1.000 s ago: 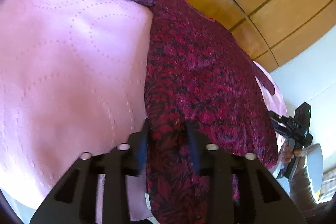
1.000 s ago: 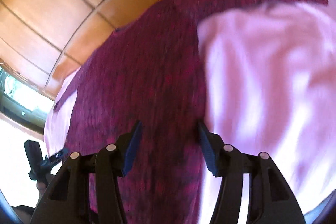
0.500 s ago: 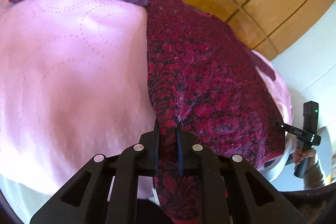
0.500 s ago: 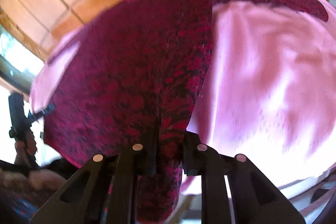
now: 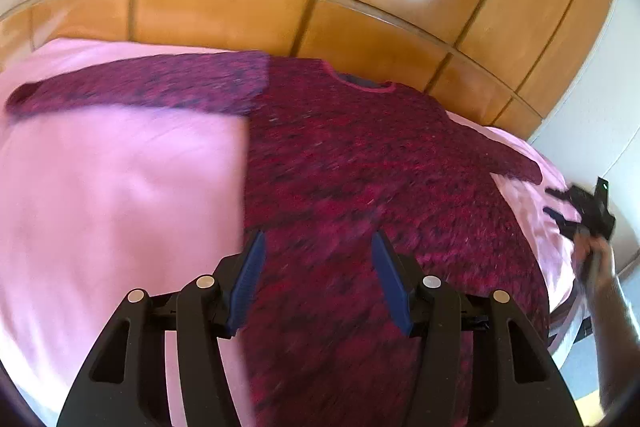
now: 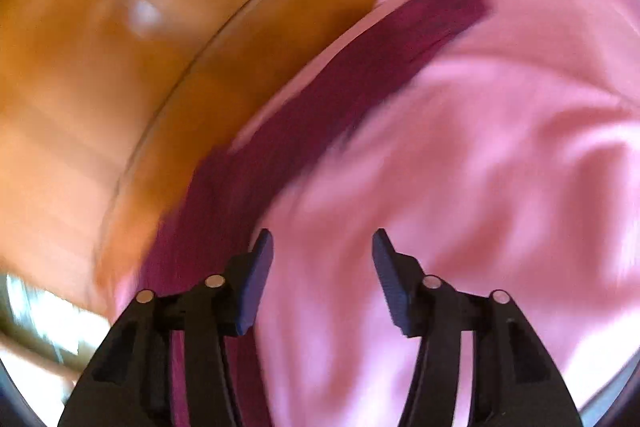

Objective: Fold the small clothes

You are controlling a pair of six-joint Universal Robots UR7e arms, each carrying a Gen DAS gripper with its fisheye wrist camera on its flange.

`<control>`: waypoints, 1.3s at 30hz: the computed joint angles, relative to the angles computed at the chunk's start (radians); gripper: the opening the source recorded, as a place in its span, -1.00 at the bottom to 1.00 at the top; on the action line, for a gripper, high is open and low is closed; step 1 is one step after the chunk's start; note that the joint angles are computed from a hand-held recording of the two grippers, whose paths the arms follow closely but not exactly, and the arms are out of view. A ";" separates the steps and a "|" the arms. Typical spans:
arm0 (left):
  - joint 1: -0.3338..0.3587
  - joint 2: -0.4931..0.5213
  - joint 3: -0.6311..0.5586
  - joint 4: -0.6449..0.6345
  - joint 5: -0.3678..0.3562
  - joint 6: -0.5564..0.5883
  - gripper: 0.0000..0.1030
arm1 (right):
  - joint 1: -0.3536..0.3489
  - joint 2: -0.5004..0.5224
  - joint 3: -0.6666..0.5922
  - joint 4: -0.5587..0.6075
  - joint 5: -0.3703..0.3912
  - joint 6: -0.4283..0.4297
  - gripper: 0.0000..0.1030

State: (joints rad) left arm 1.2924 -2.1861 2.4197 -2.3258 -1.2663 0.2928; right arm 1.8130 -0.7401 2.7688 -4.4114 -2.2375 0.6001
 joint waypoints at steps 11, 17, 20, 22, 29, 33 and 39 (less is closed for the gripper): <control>-0.041 0.230 0.070 -0.178 0.107 0.002 0.04 | -0.512 -0.189 -0.070 -0.035 0.272 -0.012 -0.10; -0.019 0.258 0.063 -0.199 0.090 -0.002 0.06 | -0.529 -0.270 -0.141 0.152 0.244 -0.076 -0.56; -0.007 0.258 0.057 -0.193 0.074 -0.002 0.06 | -0.439 -0.279 -0.194 0.260 0.067 -0.143 -0.81; 0.000 0.262 0.054 -0.196 0.061 -0.003 0.06 | -0.391 -0.264 -0.206 0.251 -0.068 -0.197 -0.83; 0.025 0.271 0.038 -0.190 0.037 0.005 0.06 | -0.337 -0.255 -0.230 0.312 -0.168 -0.160 -0.83; 0.016 0.259 0.031 -0.156 0.028 -0.009 0.26 | -0.183 -0.201 -0.270 0.253 -0.214 -0.323 -0.83; -0.013 0.231 0.032 -0.124 0.025 -0.046 0.54 | -0.004 -0.117 -0.417 0.408 -0.185 -0.455 -0.83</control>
